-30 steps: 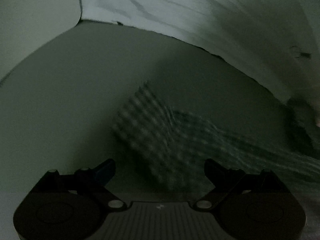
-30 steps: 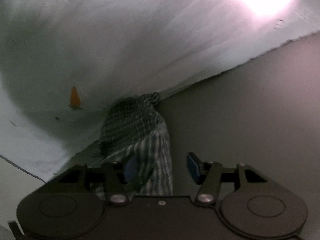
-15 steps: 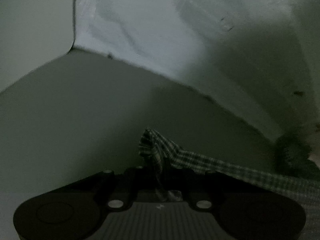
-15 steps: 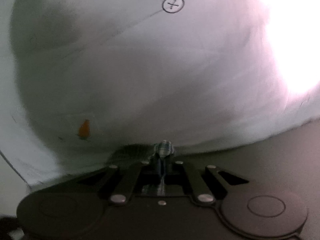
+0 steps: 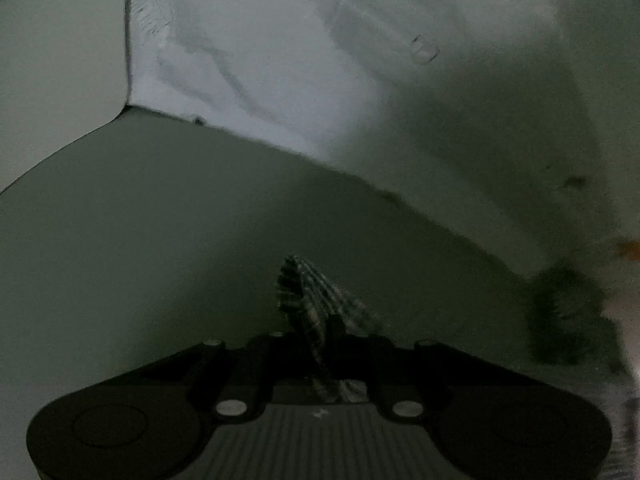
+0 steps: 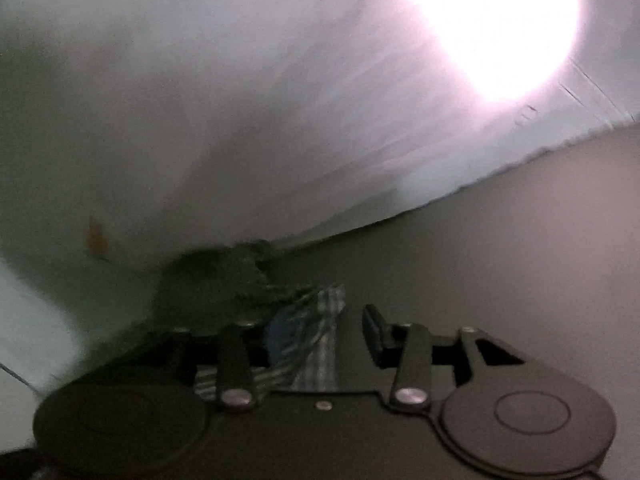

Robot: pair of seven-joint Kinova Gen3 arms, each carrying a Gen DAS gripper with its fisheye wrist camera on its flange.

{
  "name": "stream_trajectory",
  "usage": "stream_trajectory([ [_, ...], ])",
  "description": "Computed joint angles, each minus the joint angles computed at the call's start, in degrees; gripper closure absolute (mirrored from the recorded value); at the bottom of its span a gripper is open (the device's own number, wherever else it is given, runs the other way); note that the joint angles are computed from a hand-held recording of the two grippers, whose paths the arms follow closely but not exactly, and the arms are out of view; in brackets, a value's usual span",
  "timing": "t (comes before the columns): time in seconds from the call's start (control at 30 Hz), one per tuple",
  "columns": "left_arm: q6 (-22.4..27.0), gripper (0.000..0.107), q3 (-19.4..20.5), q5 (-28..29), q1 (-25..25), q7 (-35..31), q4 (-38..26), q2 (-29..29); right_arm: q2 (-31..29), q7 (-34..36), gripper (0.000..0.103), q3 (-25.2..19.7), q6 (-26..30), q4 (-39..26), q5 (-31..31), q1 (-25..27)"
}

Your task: Fold clothes

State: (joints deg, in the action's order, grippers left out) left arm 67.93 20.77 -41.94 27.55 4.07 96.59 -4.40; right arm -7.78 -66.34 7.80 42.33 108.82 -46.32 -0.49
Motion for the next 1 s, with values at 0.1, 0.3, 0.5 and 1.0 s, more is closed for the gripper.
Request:
stream_trajectory([
  [0.1,-6.34,0.1,1.89,-2.03,1.38,1.89,0.04,-1.89,-5.68,2.64,0.096,6.03,4.81,5.09,-5.66,-0.8],
  [0.3,-20.32,0.099,13.93,4.35,-2.4,-3.12,-5.67,1.24,-16.99,-6.04,0.096,9.07,14.43,11.77,-0.05,4.48],
  [0.5,-20.34,0.067,25.37,14.75,-5.75,-16.81,-10.04,13.62,-20.21,-11.41,0.093,14.78,19.22,12.36,3.53,2.8],
  [1.0,-11.41,0.018,-9.38,22.73,23.77,-11.73,-7.32,4.36,-12.78,3.26,0.069,16.58,23.21,13.81,-10.02,-8.37],
])
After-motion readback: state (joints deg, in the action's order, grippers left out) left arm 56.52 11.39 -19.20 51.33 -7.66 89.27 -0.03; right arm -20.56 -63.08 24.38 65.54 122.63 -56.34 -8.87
